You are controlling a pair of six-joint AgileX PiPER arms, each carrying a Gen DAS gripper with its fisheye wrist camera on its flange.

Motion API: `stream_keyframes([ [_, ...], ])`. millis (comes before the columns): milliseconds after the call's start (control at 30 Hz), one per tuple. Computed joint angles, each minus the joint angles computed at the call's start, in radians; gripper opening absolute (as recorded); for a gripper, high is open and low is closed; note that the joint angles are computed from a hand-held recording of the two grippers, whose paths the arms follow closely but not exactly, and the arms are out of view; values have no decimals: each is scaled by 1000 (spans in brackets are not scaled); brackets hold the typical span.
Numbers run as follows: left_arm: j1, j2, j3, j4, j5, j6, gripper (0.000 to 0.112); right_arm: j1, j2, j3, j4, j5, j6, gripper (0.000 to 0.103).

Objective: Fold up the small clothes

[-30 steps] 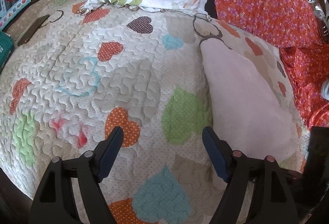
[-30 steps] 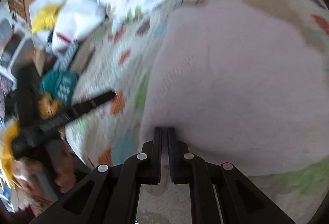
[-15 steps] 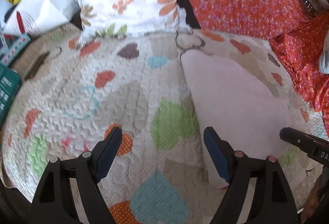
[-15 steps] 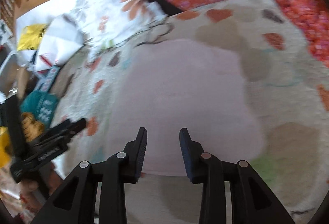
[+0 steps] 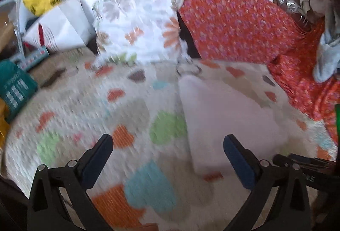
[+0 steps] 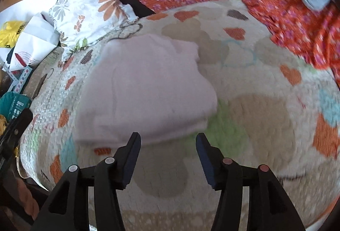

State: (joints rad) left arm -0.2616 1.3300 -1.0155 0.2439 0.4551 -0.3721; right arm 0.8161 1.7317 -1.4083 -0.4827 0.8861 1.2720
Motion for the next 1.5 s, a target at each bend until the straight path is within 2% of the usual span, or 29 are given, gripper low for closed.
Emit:
stream_keyframes([
  [67, 12, 18, -7, -118, 51, 103, 103, 21, 2, 3, -26, 42, 30, 59],
  [133, 8, 37, -10, -160, 93, 135, 103, 32, 1, 7, -47, 69, 53, 59],
  [167, -3, 52, -16, -137, 119, 113, 103, 35, -2, 10, -54, 77, 62, 61],
  [467, -24, 54, 7, -110, 121, 97, 103, 40, 31, -18, -46, 105, 46, 63],
  [833, -31, 102, -17, -98, 164, 93, 103, 26, 64, -45, -20, 111, 13, 66],
  [1500, -24, 131, -28, -157, 195, 150, 103, 17, 73, -51, -8, 124, 5, 68],
])
